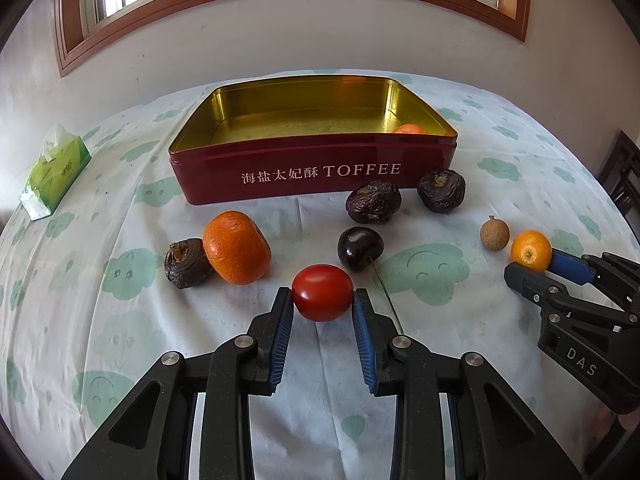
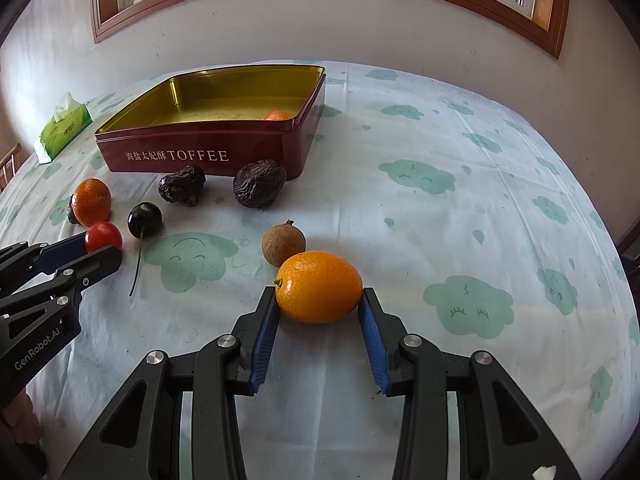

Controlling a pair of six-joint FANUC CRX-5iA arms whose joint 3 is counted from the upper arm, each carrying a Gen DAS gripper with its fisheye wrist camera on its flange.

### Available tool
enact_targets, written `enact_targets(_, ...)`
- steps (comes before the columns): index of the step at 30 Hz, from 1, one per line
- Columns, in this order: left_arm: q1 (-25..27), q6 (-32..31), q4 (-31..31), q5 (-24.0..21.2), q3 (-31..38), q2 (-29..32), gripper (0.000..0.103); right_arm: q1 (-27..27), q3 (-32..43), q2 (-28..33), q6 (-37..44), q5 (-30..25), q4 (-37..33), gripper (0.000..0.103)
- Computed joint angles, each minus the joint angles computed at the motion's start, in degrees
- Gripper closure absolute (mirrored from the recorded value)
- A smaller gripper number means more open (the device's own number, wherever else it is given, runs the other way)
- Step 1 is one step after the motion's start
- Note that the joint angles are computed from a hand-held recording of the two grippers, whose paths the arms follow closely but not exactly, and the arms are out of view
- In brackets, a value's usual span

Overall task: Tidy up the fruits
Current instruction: 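Lift the tomato in the left gripper and orange in the right toward the tin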

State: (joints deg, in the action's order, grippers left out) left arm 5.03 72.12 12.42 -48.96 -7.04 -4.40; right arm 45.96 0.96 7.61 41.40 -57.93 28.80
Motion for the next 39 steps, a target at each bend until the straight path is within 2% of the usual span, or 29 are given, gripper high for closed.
enact_targets(10,0.5,-0.2,0.3,-0.6,-0.5,-0.7,0.072,0.8,1.2,-0.1,0.7,-1.8,-1.0,0.066)
enact_targets(24,2.9,-2.4,2.1,-0.3,-3.5,-4.9,0.072,2.7,3.6,-0.3,0.5,-4.2,-1.1,0.066)
enact_targets(32,3.1,-1.1,0.6,0.2,-2.8,-4.8,0.072,3.0,4.9,0.2,1.1,-4.2,-0.9,0.066)
enact_targets(39,4.3,-2.7,3.5,1.6,-1.2,-3.3,0.072,1.6,8.0,1.6,2.6,-3.0,-1.5,0.066)
